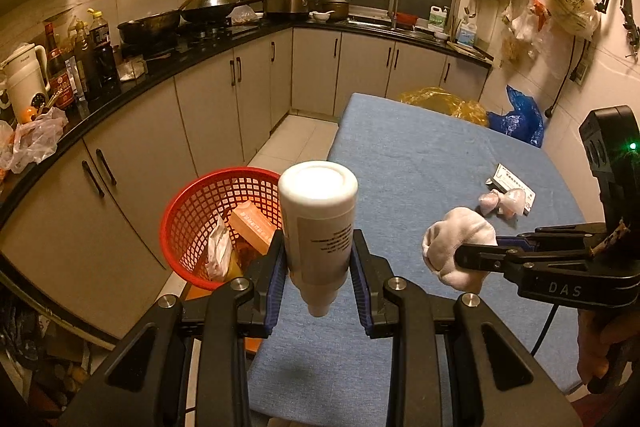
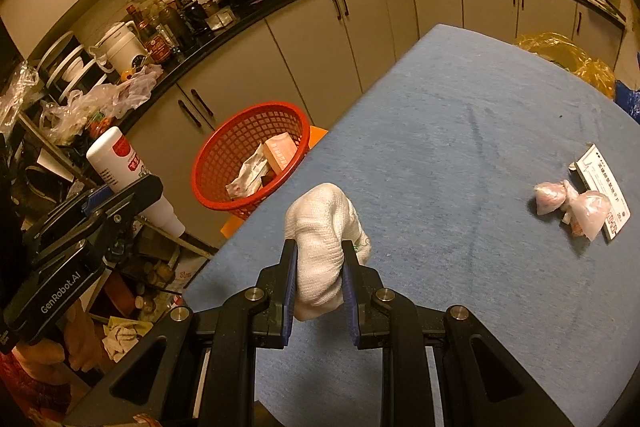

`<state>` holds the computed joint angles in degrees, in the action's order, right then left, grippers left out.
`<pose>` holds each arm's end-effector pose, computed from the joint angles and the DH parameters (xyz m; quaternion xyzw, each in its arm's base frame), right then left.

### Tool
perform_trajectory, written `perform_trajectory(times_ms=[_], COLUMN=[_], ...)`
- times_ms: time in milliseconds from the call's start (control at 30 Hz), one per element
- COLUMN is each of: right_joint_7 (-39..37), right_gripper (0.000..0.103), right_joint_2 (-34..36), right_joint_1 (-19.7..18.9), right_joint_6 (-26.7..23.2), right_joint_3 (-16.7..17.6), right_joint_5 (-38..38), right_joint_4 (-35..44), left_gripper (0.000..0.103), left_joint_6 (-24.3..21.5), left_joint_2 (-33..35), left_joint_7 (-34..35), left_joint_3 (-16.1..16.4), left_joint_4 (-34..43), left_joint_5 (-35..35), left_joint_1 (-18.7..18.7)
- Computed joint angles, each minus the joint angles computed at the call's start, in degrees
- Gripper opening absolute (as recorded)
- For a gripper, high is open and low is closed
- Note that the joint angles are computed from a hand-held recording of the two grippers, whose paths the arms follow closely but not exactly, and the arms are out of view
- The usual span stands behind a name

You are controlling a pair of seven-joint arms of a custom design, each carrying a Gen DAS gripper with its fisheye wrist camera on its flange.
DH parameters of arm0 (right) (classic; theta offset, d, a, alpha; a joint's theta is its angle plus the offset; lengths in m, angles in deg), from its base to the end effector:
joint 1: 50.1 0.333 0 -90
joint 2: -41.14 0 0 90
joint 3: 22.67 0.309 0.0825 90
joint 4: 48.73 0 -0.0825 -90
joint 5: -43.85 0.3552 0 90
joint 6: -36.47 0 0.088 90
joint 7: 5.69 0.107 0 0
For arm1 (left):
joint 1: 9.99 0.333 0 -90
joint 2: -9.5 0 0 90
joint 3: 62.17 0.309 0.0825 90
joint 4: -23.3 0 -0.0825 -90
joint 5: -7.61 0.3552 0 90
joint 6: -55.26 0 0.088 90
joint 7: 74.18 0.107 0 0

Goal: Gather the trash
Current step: 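Carry the spray bottle and tissue wad with both tools over the wastebasket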

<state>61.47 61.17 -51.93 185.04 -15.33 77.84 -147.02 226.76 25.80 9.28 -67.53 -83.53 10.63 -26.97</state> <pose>0.6620 0.0428 0.4493 -0.6802 0.6500 -0.0619 0.3331 0.5991 -0.2435 0.4768 -0.5380 0.7363 -0.3518 0.2113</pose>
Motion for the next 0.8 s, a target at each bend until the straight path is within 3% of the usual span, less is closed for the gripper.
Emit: perform_trajectory(times_ms=[500, 800], right_joint_7=[2.0, 3.57], right_gripper=[0.022, 0.022], right_joint_2=[-0.88, 0.32], right_joint_1=[-0.17, 0.44], right_joint_6=[0.91, 0.73], right_joint_3=[-0.49, -0.25], right_joint_5=[-0.45, -1.29], right_joint_4=[-0.38, 2.17], left_gripper=[0.029, 0.029], left_joint_6=[-2.87, -4.46], left_joint_2=[2.09, 4.54], left_joint_7=[2.9, 3.36], left_joint_3=[-1.36, -0.45], left_joint_4=[3.45, 7.68], left_joint_5=[-4.11, -5.35], left_joint_1=[2.85, 4.59])
